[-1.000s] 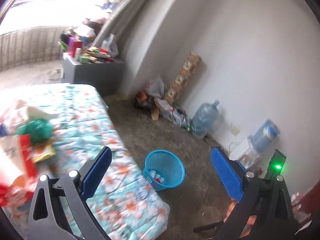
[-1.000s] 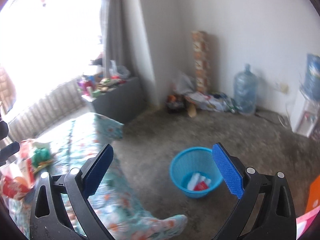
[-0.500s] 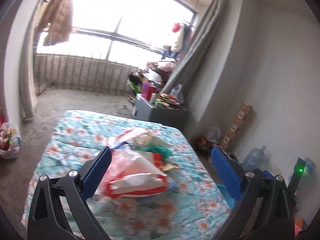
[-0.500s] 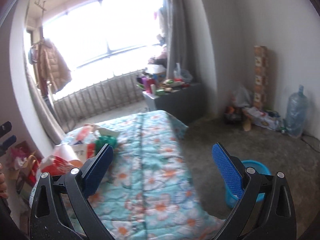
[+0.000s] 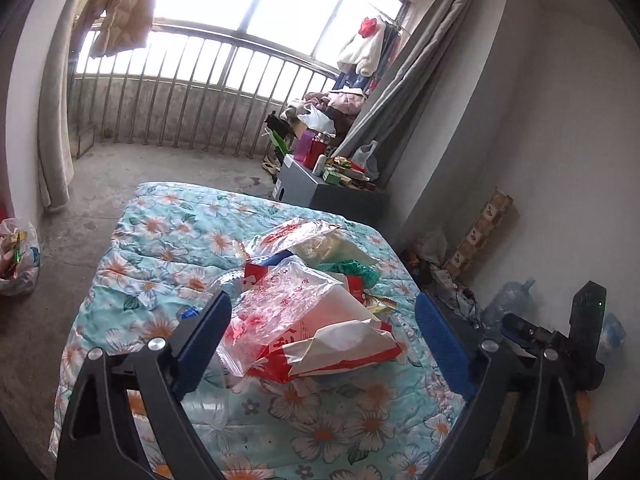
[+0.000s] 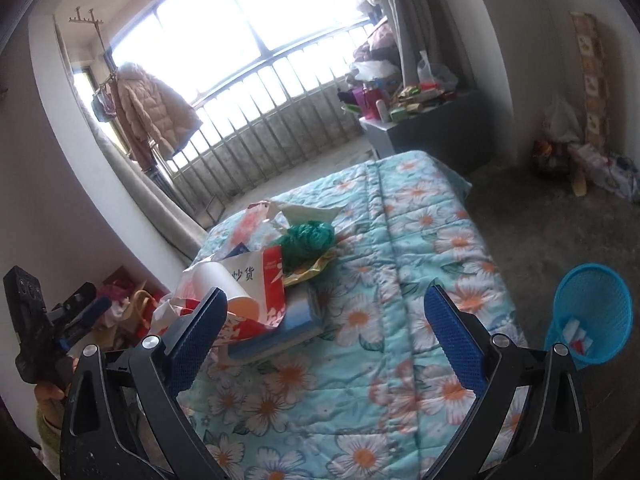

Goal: Collect trash
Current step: 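Grasp the clear plastic bag with the left tool while the right tool grasps the white paper cup, then carry the plastic bag and paper cup in both tools over the blue wastebasket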

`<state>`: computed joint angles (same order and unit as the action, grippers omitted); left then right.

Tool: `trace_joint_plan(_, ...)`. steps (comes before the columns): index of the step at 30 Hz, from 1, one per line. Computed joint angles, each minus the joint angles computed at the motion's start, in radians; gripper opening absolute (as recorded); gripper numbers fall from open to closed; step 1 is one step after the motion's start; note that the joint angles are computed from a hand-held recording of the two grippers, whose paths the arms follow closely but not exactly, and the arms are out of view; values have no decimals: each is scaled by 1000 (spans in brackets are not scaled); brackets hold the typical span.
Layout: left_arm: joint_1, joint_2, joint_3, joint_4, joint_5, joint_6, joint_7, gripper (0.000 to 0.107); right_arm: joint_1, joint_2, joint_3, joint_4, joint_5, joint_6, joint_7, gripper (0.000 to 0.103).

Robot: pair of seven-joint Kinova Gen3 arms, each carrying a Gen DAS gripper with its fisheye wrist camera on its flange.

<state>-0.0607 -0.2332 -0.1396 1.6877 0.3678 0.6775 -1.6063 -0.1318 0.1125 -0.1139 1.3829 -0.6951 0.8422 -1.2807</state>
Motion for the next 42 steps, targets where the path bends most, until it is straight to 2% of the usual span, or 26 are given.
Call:
trace_joint_plan(3, 8, 69, -20, -71, 26, 68, -56, 82, -3, 26, -2, -34, 8, 34, -15, 93)
trace_joint_plan(5, -12, 124, -1, -132, 6, 123, -68, 78, -6, 45, -8, -59, 15, 58, -29, 92)
trace_joint_plan(9, -50, 248, 55, -276, -72, 254, -84, 78, -14, 77, -22, -100, 36, 87, -49, 92)
trace_joint_plan(14, -79, 369, 103, -419, -143, 395, -81, 64, -12, 90, -33, -112, 40, 98, -57, 92)
trace_joint_plan(18, -90, 410, 120, -472, -172, 458, -69, 53, -6, 105, -38, -126, 35, 112, -65, 92)
trace_joint_plan(24, -132, 405, 124, -459, -105, 455, -69, 29, 16, 150, -58, -186, -20, 164, -53, 86)
trace_joint_plan(30, -146, 380, 120, -431, -74, 422, -66, 14, 73, 257, -111, -287, -187, 298, -57, 75)
trace_joint_plan(36, -156, 347, 112, -381, -39, 380, -89, 7, 101, 420, -176, -406, -332, 447, -217, 55)
trace_joint_plan(40, -156, 330, 106, -359, -27, 359, -92, 4, 81, 513, -206, -478, -357, 517, -349, 42)
trace_joint_plan(42, -157, 324, 104, -353, -21, 352, -98, 4, 66, 547, -215, -514, -352, 535, -404, 40)
